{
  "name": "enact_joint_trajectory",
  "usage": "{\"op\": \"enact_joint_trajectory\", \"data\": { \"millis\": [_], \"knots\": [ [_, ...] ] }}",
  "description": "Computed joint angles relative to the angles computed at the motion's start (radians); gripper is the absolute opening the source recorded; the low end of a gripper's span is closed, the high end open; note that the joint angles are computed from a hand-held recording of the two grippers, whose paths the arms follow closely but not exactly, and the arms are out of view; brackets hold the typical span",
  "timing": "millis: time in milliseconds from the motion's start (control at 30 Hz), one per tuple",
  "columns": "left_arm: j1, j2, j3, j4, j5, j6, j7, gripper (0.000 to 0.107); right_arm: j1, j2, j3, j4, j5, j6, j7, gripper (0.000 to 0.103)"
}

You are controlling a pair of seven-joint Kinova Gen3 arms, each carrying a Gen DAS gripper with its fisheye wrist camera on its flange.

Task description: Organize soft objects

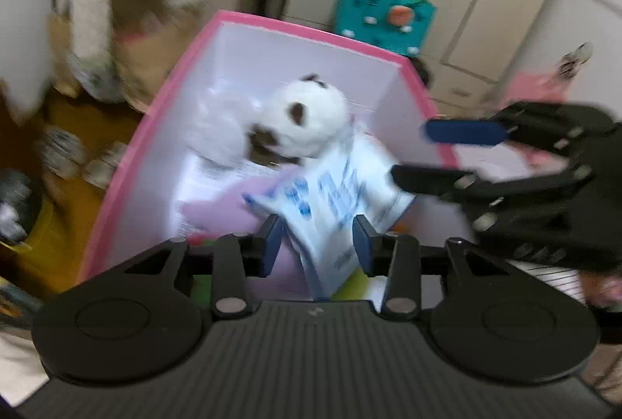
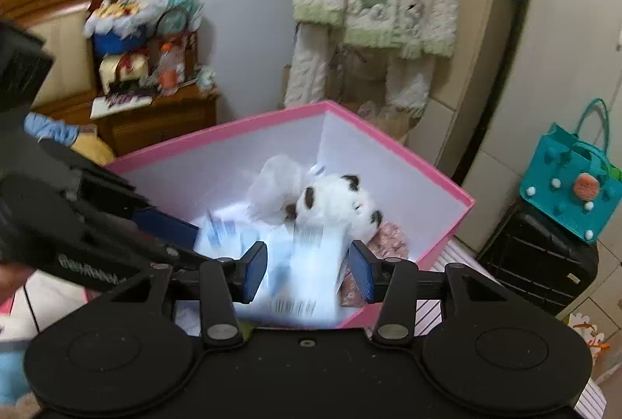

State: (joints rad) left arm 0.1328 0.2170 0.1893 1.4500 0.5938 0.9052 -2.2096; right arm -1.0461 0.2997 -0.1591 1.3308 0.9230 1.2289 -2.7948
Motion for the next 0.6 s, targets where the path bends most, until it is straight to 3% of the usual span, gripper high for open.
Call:
{"op": "enact_joint_trajectory", "data": {
  "millis": [67,133,267,600],
  "knots": [
    [-0.013,-0.036,0.025,0.035,-0.025,-0.050,-0.019,0.045,-0.006,-0.017,-0.001,0.017,0.004,-0.003,-0.037,0.053],
    [-0.075,-0.059,0.066,0.048,0.015,-0.034,-0.065,0.055,-0.022,-0.034,-0.010,0.036,0.026,0.009,-0.073,0.055],
    [-0.027,-0.127,-0.023,0.084,0.080,-0.034,-0.158,0.063,-0.053,-0.058,-0.041,0.056,0.060,0.044,-0.139,0.059],
    [-0.023,-0.227,-0.096,0.110,0.139,0.079,-0.251,0.070,-0.127,-0.092,-0.112,0.051,0.093,0.139,-0.266,0.066]
  ]
}}
